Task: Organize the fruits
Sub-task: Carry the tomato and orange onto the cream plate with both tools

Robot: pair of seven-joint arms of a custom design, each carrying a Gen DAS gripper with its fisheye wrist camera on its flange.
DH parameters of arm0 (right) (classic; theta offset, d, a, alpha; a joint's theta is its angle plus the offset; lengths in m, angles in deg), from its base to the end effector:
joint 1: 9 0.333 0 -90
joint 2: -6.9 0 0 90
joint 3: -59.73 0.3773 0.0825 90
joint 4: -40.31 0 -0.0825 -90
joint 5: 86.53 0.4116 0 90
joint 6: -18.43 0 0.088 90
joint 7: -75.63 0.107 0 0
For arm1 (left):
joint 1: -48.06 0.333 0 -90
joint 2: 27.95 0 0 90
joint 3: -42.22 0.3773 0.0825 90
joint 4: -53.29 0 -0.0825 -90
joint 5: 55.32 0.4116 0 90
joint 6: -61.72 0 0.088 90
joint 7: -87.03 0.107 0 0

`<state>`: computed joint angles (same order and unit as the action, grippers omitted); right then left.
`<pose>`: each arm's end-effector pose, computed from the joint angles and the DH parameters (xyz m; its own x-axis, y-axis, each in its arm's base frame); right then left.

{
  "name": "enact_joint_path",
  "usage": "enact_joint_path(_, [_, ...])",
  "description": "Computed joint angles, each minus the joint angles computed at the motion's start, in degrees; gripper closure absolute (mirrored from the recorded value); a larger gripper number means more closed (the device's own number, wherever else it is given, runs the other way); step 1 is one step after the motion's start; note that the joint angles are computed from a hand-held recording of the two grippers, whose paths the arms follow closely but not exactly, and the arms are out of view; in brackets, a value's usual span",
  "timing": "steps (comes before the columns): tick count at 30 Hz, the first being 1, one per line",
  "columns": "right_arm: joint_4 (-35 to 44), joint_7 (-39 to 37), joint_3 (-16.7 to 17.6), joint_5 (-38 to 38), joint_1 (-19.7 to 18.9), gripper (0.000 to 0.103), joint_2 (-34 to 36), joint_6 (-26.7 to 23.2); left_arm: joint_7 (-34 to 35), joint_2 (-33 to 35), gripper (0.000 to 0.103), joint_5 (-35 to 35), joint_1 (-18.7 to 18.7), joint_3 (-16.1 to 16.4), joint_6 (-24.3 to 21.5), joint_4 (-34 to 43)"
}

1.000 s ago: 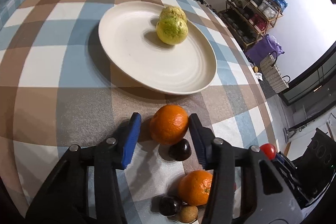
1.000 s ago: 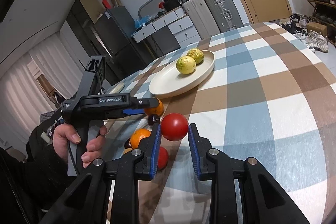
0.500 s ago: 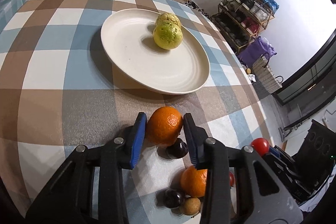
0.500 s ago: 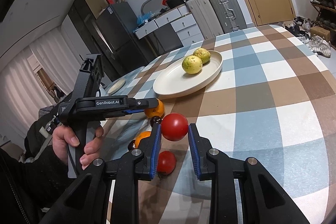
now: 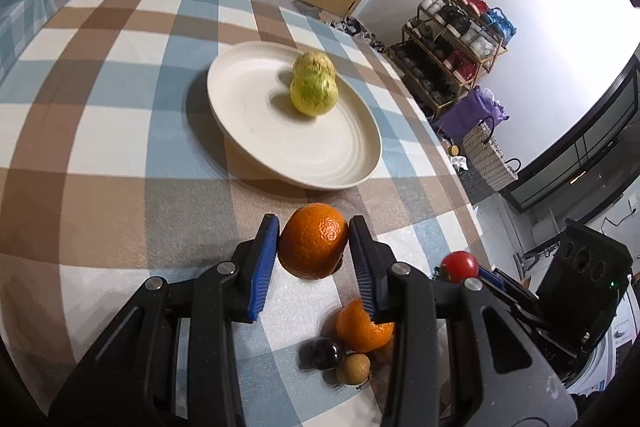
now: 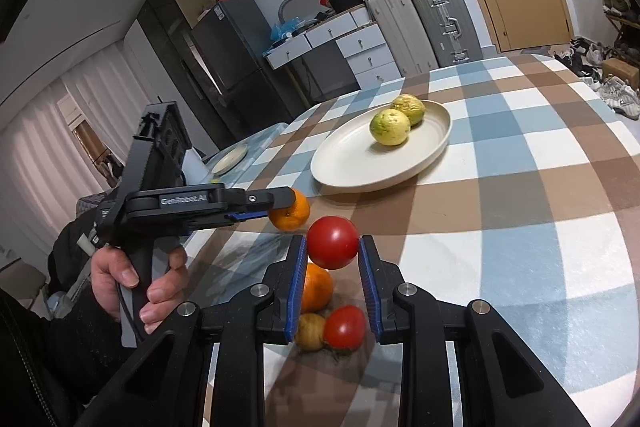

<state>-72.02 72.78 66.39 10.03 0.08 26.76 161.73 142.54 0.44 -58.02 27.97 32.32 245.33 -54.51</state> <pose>0.6462 0.1698 0.3522 0.6075 -0.6459 -0.4624 -0.6504 -0.0703 -0.7564 0.6475 -0.3466 0.3822 -0.0078 -0.8604 0.5096 -0.7816 -0.3126 -0.5398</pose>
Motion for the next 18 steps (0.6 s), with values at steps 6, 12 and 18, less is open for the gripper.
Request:
enact_joint_path(6, [4.2, 2.54, 0.57, -1.96, -0.05, 0.076, 1.85, -0.95, 0.49, -0.6, 0.07, 0.14, 1.48, -0.41, 0.38, 0.43])
enact_joint_path(12, [11.52, 6.39, 1.79, -5.85, -0.69, 0.076, 5.32, -1.4, 1.44, 0.95, 0.07, 1.03, 1.81, 1.19, -1.89, 5.41])
enact_joint_path(18, [22.41, 13.79, 3.68, -14.81, -1.16, 0.076, 11.49, -0.67, 3.35, 5.79, 0.07, 1.66, 4.43, -0.02, -6.6, 14.61])
